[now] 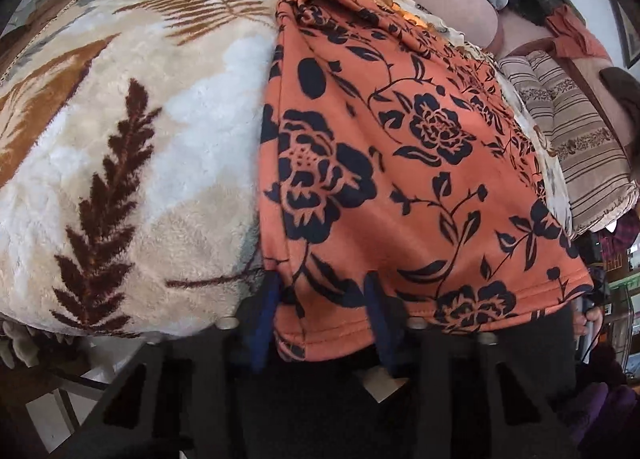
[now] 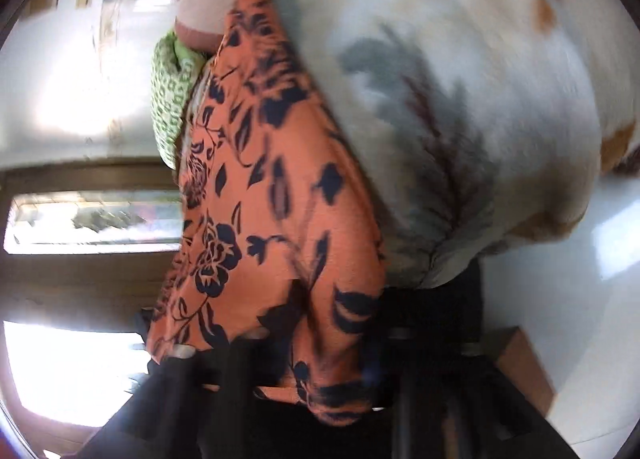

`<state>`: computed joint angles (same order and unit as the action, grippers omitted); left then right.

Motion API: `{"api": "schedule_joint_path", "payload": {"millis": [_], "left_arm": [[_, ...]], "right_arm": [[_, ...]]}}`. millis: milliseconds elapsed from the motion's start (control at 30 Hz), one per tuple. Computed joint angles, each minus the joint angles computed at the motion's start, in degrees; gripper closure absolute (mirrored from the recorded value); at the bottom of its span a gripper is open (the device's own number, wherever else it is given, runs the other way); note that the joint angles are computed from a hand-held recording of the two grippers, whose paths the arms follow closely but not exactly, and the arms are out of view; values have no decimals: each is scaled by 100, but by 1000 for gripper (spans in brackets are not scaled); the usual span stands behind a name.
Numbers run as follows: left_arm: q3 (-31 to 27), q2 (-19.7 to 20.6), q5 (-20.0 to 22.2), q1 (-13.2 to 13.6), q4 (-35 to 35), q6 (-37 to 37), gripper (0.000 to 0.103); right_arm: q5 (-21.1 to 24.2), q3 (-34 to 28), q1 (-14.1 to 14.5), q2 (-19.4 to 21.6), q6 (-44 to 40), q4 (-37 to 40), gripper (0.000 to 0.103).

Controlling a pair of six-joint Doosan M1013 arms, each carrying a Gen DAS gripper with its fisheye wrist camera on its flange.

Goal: Fold small clothes

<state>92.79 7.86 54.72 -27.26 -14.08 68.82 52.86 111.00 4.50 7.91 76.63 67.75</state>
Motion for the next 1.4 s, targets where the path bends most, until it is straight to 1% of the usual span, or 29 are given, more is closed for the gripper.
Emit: {"api": "schedule_joint_path", "payload": {"millis": [67, 133, 167, 233, 267, 300, 333, 367, 400, 467, 500, 533, 567, 633, 700, 733, 800, 900, 967, 1000, 1067, 1200, 1267, 1400], "left_arm": [[10, 17, 100, 61, -78, -69, 94], [91, -21, 13, 140, -270, -74, 95], [93, -34, 17, 129, -214, -123, 95], [66, -73, 109, 32, 118, -288, 95], [57, -89, 152, -10, 256, -420, 85], [27, -91, 270, -51, 411, -603, 68], [-15, -75, 396, -83, 575, -777, 55], [-28, -76, 445, -107, 703, -919, 30], [-1, -97, 378, -113, 725, -1001, 23], [51, -109, 225, -39, 461, -949, 23], [43, -71, 169, -13, 332, -954, 23], [51, -44, 170, 25, 164, -862, 23], [35, 11, 241, 57, -2, -807, 24], [26, 99, 352, 94, -273, -812, 38], [84, 115, 392, 124, -493, -647, 78], [132, 109, 344, 152, -617, -588, 84], [223, 59, 182, 194, -761, -530, 88], [252, -31, 62, 171, -686, -357, 92], [264, -143, -142, 188, -818, -128, 92], [287, -243, -334, 240, -1033, 89, 92], [268, -379, -540, 325, -1255, 310, 93], [15, -513, -913, 528, -1487, 590, 93], [-202, -448, -1052, 584, -1613, 673, 93], [-731, -204, -1077, 803, -1798, 841, 93]], "right_arm": [[-81, -69, 34, -96, 29, -150, 89], [-176, -148, 54, -153, -14, -127, 90], [-215, -178, 62, -186, -7, -132, 91], [-218, -248, 49, -225, -6, -188, 91], [-241, -304, 78, -255, 113, -337, 91], [-246, -335, 85, -257, 177, -471, 91], [-225, -356, 92, -240, 209, -493, 91], [-197, -344, 75, -234, 227, -494, 91], [-164, -318, 36, -236, 233, -497, 91], [-128, -312, 28, -175, 243, -454, 91], [-35, -234, -57, -223, 189, -449, 91], [-23, -241, -37, -211, 225, -473, 91], [-16, -244, -34, -209, 241, -491, 91], [-64, -256, 6, -224, 254, -506, 91], [-113, -264, 29, -238, 257, -507, 91], [-144, -261, 28, -253, 286, -523, 91], [-169, -263, 16, -258, 340, -512, 91], [-206, -300, 1, -281, 327, -468, 91], [-262, -361, -10, -320, 291, -430, 91], [-276, -370, -39, -339, 215, -280, 91], [-349, -414, -115, -391, 28, 65, 91], [-461, -625, -242, -403, -384, 655, 91], [-531, -837, -277, -336, -553, 833, 91], [-693, -1348, -306, -25, -767, 1187, 91]]}}
